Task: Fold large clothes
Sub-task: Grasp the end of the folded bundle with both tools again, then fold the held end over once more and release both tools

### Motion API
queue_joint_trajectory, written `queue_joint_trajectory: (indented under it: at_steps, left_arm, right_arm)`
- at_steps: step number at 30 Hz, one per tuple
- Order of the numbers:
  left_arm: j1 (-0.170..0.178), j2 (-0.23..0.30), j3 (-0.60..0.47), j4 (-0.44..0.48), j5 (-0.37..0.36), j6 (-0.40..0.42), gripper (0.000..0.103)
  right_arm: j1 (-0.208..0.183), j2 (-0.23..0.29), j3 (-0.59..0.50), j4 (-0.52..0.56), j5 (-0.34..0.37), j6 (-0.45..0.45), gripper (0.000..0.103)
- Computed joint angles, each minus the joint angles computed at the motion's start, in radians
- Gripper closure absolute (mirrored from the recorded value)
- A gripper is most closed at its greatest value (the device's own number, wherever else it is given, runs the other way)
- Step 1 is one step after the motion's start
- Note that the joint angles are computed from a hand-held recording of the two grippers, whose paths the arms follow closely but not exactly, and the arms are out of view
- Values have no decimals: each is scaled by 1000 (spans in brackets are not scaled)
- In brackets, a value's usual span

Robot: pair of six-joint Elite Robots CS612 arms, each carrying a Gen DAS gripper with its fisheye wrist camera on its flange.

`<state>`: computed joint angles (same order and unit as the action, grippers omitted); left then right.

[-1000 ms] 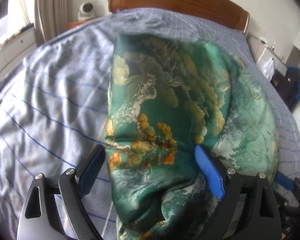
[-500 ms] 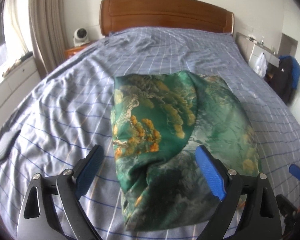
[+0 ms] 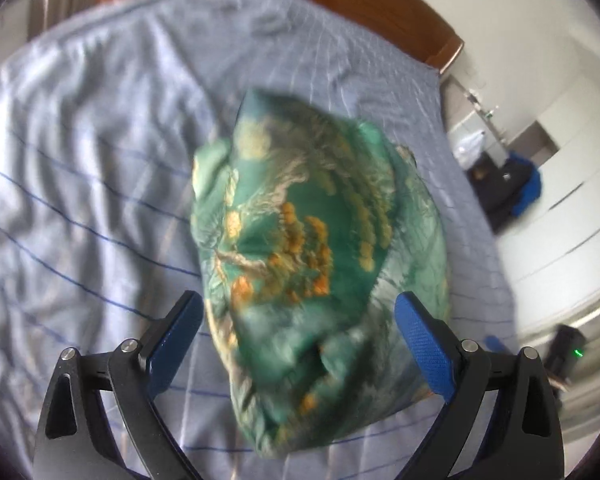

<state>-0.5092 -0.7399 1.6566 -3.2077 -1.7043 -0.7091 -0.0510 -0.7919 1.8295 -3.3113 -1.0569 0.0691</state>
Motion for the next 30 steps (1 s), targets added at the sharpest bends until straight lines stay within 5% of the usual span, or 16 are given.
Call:
queue_joint_trajectory:
  at_steps: [7,12,14,15,16,19,21,23,30]
  left_arm:
    - [30,96,-120,153,-66,27,0]
    - [59,157,-187,202,-224,10,0]
    - [64,172,-197,206,-260,-8,2]
    - [62,173,-194,190,-264,-8,16]
    - [63,180,-189,142,-295,-28,32]
    - [42,146,-141,81,-221,-24,48]
    - [29,121,-92,-1,-179,-17,53]
    - [23,102,-53,-62,-159,-26,56]
    - [-4,15,19,-168,-62,7,56]
  right_arm:
    - [-24,137,-255,272,273,77,4]
    - [-3,233,-412,489,355,18,4]
    - [13,245,-455,599,317,-44,13]
    - [31,235,-461,603,235,-124,17]
    - [50,217,-449,572,149,-191,26]
    - [113,158,-380,439,-90,-346,42]
    - [143,134,-321,295,-176,-432,46]
    - [151,115,-269,171,-181,-459,49]
    - [130,65,-168,-99,-55,-344,51]
